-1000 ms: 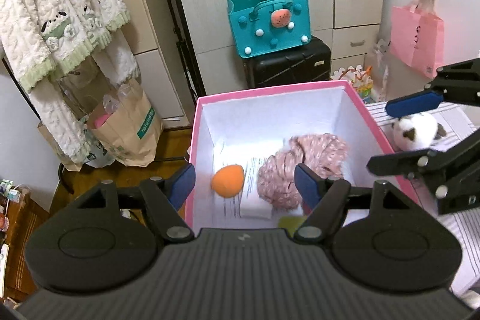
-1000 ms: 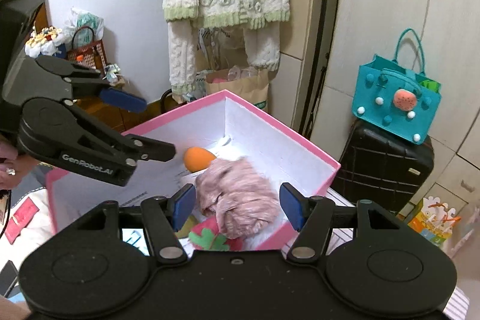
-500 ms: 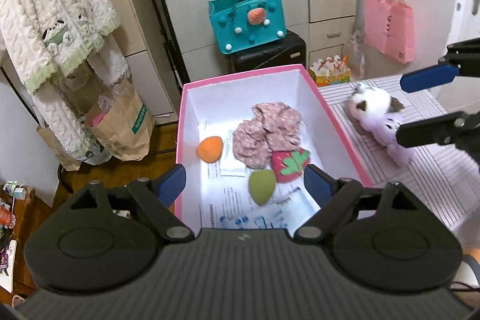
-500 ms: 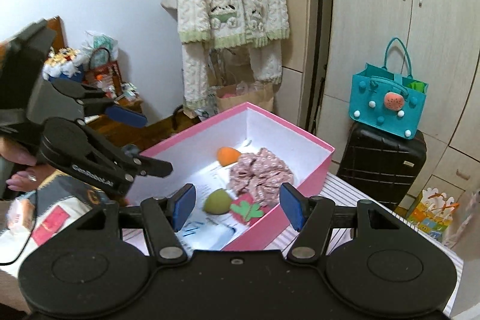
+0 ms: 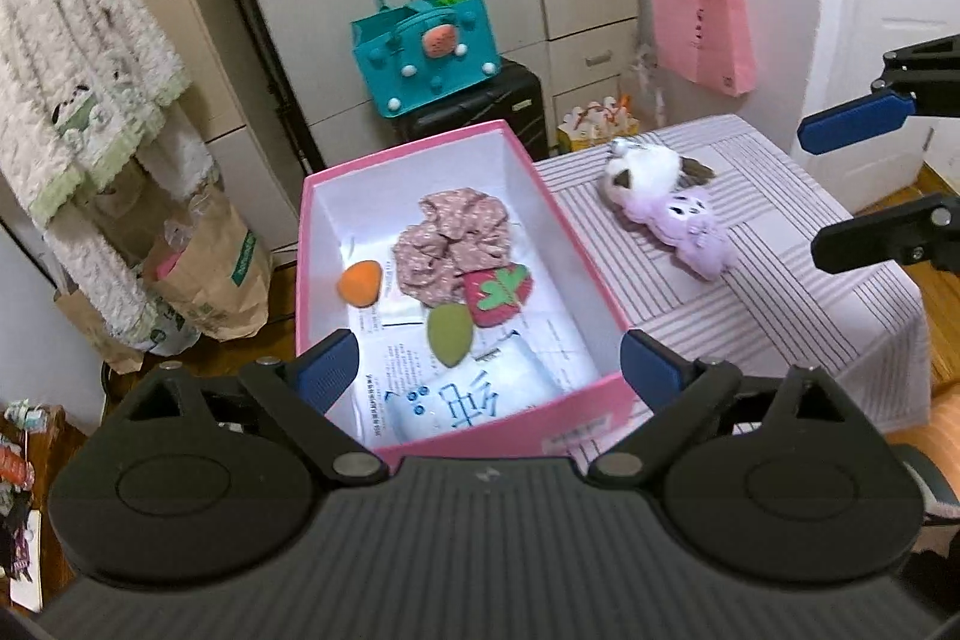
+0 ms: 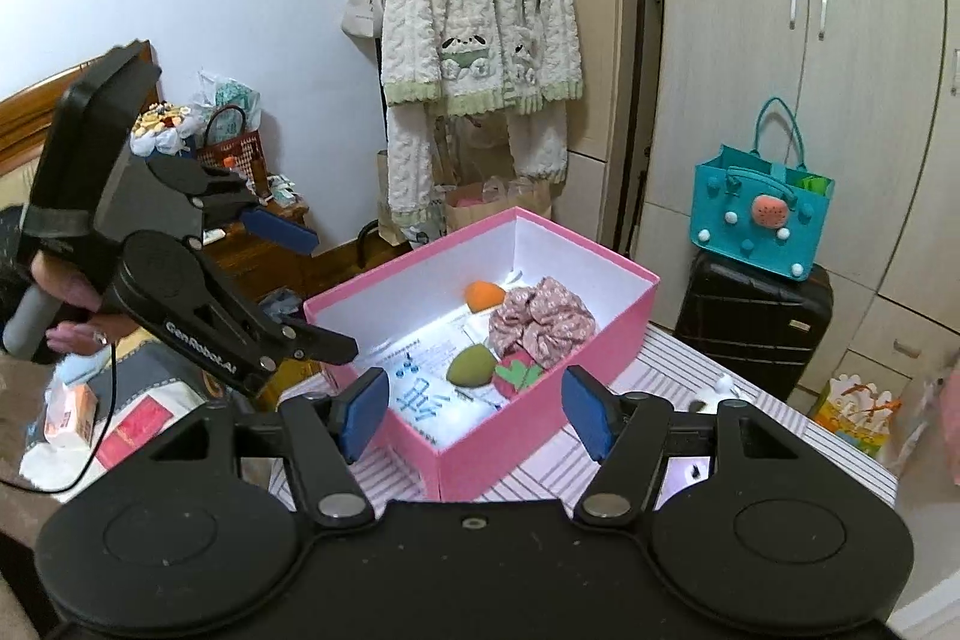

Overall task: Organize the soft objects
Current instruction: 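Move both grippers back toward the purple-and-white plush on the table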

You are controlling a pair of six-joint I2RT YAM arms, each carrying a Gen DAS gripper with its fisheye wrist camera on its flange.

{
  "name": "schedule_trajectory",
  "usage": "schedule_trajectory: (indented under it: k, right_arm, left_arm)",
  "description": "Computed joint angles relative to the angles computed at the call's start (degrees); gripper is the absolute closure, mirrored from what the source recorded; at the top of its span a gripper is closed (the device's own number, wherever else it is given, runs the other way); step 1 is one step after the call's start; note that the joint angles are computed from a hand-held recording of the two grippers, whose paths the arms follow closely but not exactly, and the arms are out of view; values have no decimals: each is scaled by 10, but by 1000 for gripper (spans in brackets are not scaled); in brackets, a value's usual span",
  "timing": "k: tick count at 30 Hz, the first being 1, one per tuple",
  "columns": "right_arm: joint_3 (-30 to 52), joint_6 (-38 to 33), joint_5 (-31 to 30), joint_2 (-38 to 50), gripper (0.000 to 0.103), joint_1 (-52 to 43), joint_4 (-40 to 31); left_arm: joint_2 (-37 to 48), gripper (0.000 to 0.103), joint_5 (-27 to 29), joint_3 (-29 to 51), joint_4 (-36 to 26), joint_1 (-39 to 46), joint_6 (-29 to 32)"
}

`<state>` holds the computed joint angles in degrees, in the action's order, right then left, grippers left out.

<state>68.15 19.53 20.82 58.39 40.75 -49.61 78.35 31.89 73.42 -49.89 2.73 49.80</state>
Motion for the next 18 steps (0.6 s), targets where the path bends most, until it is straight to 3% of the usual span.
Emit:
schedule_trajectory:
  k: [10,18]
  right_arm:
    - [-40,109,94,-57,33,106,-91]
    - [-93,209,141,-114,33,160,-170]
  left_arm:
    - [-62,6,23,-49,-35,-9,72]
    - [-104,5,37,-120,-4,-43,87]
